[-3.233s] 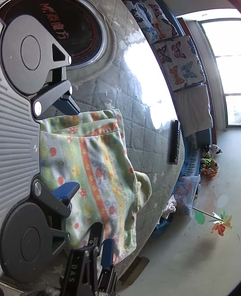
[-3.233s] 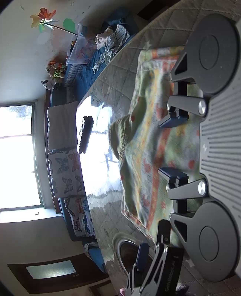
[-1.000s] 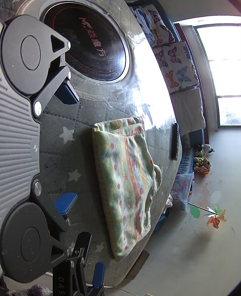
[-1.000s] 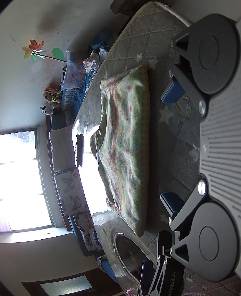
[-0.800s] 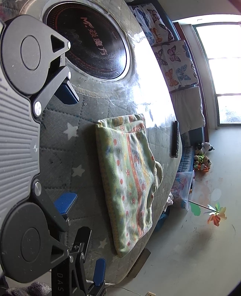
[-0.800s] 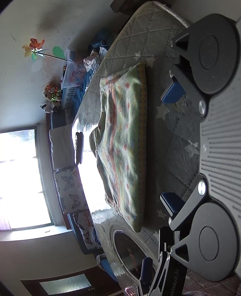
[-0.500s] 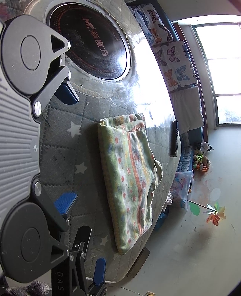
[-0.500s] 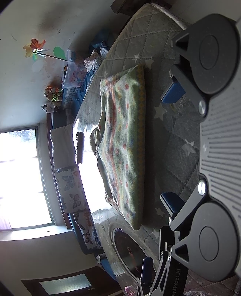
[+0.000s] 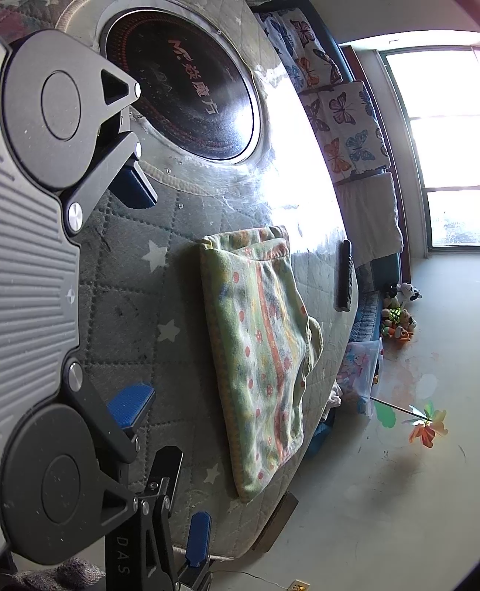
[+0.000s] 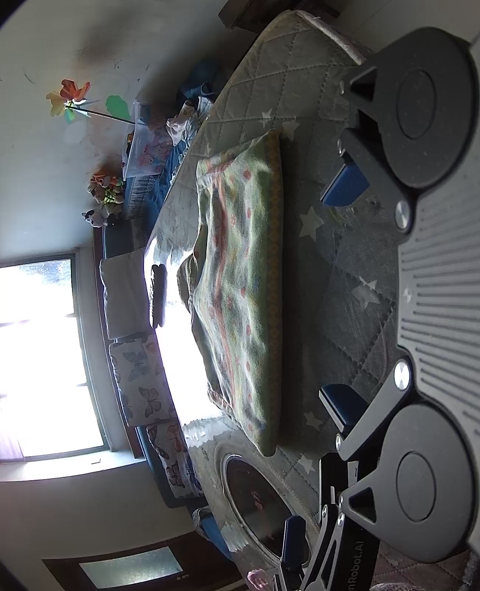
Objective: Fold clothes
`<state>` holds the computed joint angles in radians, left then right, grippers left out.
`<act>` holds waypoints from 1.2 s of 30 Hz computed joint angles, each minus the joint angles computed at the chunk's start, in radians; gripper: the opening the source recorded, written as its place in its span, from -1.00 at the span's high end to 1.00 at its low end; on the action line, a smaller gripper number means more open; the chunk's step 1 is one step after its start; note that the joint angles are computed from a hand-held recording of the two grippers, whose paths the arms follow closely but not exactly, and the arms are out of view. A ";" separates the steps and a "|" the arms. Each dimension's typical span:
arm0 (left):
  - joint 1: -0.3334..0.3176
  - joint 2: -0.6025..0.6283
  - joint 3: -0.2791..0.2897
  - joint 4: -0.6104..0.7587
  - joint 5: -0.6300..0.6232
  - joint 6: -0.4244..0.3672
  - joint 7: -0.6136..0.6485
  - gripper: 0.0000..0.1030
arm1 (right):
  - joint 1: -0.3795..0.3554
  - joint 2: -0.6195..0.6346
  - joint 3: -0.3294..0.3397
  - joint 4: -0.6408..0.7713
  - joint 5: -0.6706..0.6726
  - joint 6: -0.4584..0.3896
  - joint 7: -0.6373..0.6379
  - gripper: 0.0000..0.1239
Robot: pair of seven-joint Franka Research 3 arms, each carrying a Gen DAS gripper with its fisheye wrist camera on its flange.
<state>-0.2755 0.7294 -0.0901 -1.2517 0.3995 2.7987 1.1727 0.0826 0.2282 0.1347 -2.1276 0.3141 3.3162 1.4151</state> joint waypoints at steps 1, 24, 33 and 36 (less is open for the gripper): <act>0.000 -0.001 0.000 -0.001 0.000 0.002 0.000 -1.00 | 0.000 0.000 0.000 0.000 0.000 0.000 0.000 -0.66; -0.004 -0.001 -0.001 -0.002 0.002 0.001 0.006 -1.00 | -0.051 0.009 0.051 0.006 -0.010 -0.004 0.017 -0.66; -0.003 0.006 -0.003 0.009 -0.003 -0.005 0.013 -1.00 | -0.043 0.016 0.043 0.018 -0.005 -0.009 0.015 -0.66; -0.002 0.009 -0.004 0.014 -0.005 -0.008 0.017 -1.00 | -0.044 0.019 0.044 0.024 -0.003 -0.012 0.012 -0.66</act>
<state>-0.2778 0.7385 -0.0937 -1.2378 0.3944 2.7909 1.1893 0.0389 0.2475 0.1789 -2.1034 0.3112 3.3042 1.4274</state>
